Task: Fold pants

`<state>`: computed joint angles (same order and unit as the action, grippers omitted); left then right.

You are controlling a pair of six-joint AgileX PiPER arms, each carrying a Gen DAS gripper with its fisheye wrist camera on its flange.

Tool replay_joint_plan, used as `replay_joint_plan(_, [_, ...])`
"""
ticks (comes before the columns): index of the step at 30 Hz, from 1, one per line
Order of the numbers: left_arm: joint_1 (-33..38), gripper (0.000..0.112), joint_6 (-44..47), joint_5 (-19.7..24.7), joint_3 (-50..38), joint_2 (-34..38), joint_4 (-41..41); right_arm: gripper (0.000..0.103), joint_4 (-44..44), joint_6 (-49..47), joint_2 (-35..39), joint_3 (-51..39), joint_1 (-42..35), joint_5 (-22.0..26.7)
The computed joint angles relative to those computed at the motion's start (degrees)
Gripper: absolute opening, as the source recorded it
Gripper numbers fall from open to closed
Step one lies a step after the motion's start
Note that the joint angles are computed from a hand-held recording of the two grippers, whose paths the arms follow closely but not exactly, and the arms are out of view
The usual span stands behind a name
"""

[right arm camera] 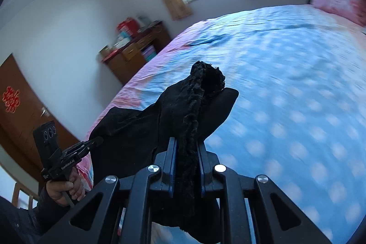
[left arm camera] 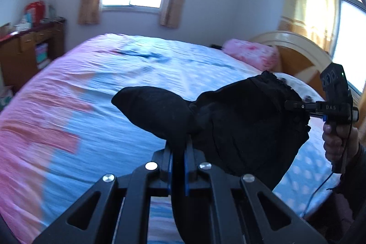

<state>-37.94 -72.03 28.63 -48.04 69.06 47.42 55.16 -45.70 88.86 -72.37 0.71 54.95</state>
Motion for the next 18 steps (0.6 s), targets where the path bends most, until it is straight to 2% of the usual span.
replay_joint_plan(3, [7.8, 0.007, 5.1, -0.6, 2.3, -2.9, -2.1, 0.015, -3.1, 5.8, 9.0, -11.5, 8.1, -1.7])
replay_joint_plan(6, [14.9, 0.007, 10.8, -3.0, 4.1, -4.4, -6.1, 0.015, -6.7, 11.2, 18.0, -23.3, 14.0, -1.7])
replay_joint_plan(8, [19.3, 0.007, 13.2, -4.5, 5.4, -4.7, -7.1, 0.015, -8.6, 14.4, 24.0, -31.4, 17.0, -0.7])
replay_joint_plan(12, [28.3, 0.007, 22.1, -10.0, 8.3, -2.8, -14.5, 0.015, -12.6, 20.3, 34.9, -46.2, 21.1, 1.7])
replay_joint_plan(14, [30.2, 0.007, 22.2, -12.0, 9.3, -0.8, -14.5, 0.015, -14.7, 23.6, 40.8, -54.0, 22.4, 3.7])
replay_joint_plan(18, [30.1, 0.012, 14.6, -13.1, 10.7, 3.4, -7.3, 0.015, -19.8, 30.8, 52.1, -69.8, 23.7, 9.2])
